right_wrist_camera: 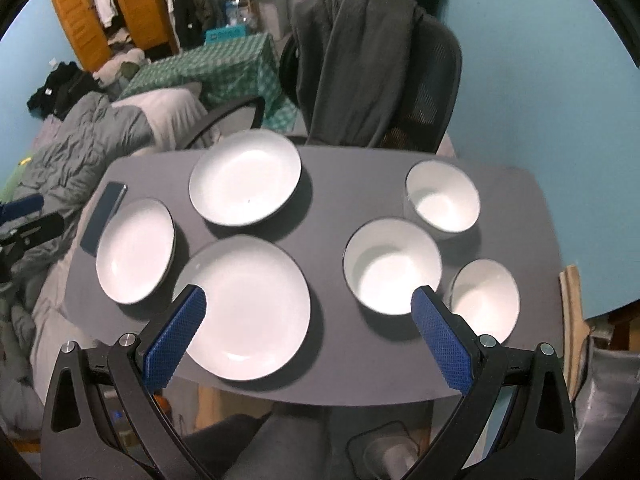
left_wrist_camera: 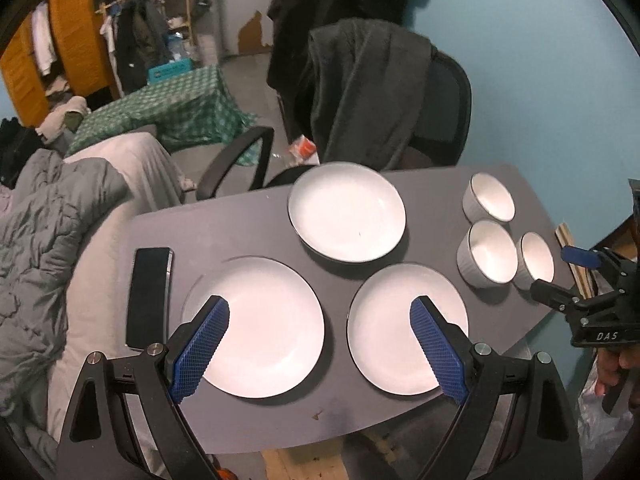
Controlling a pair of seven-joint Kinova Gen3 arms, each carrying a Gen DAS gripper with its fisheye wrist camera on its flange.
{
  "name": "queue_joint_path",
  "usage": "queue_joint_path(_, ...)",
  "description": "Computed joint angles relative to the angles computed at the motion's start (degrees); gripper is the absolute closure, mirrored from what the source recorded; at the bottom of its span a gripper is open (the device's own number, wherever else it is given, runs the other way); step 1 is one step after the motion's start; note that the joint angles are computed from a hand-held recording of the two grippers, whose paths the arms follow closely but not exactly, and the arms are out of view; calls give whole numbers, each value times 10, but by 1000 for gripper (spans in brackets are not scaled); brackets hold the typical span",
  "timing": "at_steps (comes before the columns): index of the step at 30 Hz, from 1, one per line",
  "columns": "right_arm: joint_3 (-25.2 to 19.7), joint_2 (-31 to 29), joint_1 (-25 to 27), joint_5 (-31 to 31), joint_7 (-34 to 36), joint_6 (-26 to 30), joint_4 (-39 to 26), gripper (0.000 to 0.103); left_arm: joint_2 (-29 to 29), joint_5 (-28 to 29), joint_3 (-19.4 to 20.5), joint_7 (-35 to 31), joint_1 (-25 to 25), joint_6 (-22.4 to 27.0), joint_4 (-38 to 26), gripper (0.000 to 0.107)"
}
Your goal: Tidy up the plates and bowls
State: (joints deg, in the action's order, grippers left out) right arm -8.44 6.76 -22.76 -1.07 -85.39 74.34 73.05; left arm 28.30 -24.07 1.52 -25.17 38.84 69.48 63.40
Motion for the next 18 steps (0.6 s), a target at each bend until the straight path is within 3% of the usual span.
queue_joint_path(5, 2, 17, 7, -14, 7, -4, 24, 3, 16, 19, 13, -25, -22, -46, 20, 15)
queue_joint_path(11, 5, 39, 11, -27, 0, -5, 48, 3, 51, 58, 13, -73, -36, -69, 12, 15)
queue_joint_path(18, 8, 65, 14, -31, -7, -7, 74, 18, 108, 109, 19, -150, -54, -43, -39, 15)
